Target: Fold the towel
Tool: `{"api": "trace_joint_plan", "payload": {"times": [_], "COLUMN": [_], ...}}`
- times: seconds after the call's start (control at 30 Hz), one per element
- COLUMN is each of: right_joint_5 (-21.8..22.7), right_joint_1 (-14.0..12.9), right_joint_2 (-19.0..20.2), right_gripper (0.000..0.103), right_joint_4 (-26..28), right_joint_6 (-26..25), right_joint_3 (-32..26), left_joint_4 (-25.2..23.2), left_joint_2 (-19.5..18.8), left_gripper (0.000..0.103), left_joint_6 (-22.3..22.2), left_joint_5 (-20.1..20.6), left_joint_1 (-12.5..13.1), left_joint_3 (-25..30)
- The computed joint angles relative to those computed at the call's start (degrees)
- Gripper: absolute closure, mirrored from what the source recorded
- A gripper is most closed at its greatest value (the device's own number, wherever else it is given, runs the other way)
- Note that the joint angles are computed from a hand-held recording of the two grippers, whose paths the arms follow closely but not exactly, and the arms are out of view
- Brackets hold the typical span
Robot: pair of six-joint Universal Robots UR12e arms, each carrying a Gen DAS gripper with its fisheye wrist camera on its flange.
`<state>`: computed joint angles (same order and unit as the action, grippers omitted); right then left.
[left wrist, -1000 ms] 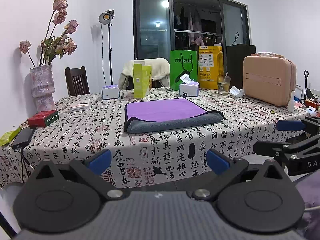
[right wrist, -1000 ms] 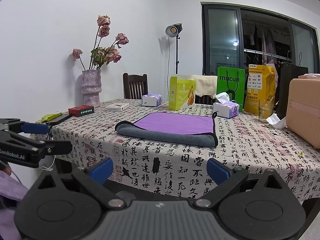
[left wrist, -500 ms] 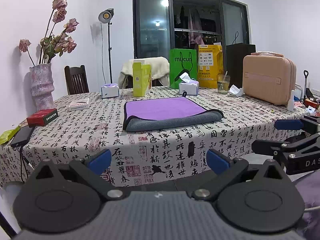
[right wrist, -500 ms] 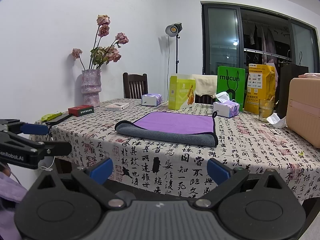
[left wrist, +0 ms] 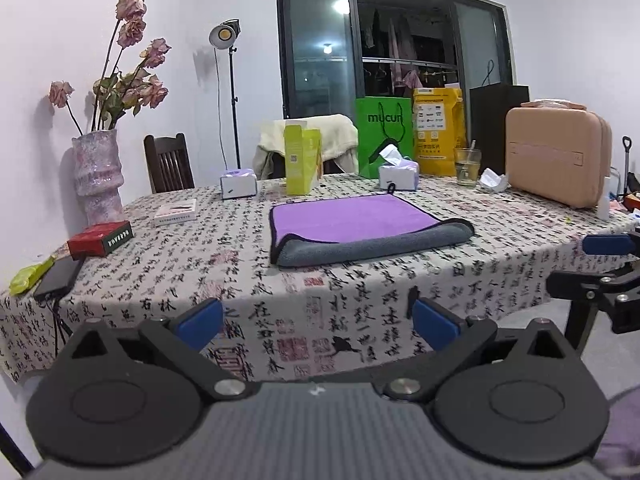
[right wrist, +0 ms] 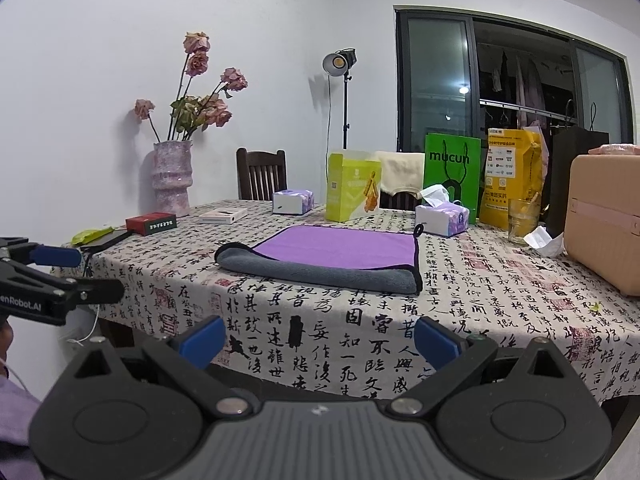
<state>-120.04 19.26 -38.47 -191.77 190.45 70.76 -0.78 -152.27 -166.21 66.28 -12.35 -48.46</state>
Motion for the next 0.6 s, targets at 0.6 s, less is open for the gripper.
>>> {"api": "trace_joint_plan", "payload": {"times": [0.6], "right_joint_5": [2.1], "right_joint_1": [-4.0], "right_joint_2": [3.3], "right_gripper": [0.002], "right_joint_4": [0.2], "right_joint_6": [-3.9], "right_joint_3": [-4.8], "left_joint_4": [-20.6], "left_joint_2": [-13.3], "left_gripper": [0.0], "left_joint_6": [1.2], "left_joint_5": [1.6], "left_joint_1": [-1.6], "left_joint_3": [28.1]}}
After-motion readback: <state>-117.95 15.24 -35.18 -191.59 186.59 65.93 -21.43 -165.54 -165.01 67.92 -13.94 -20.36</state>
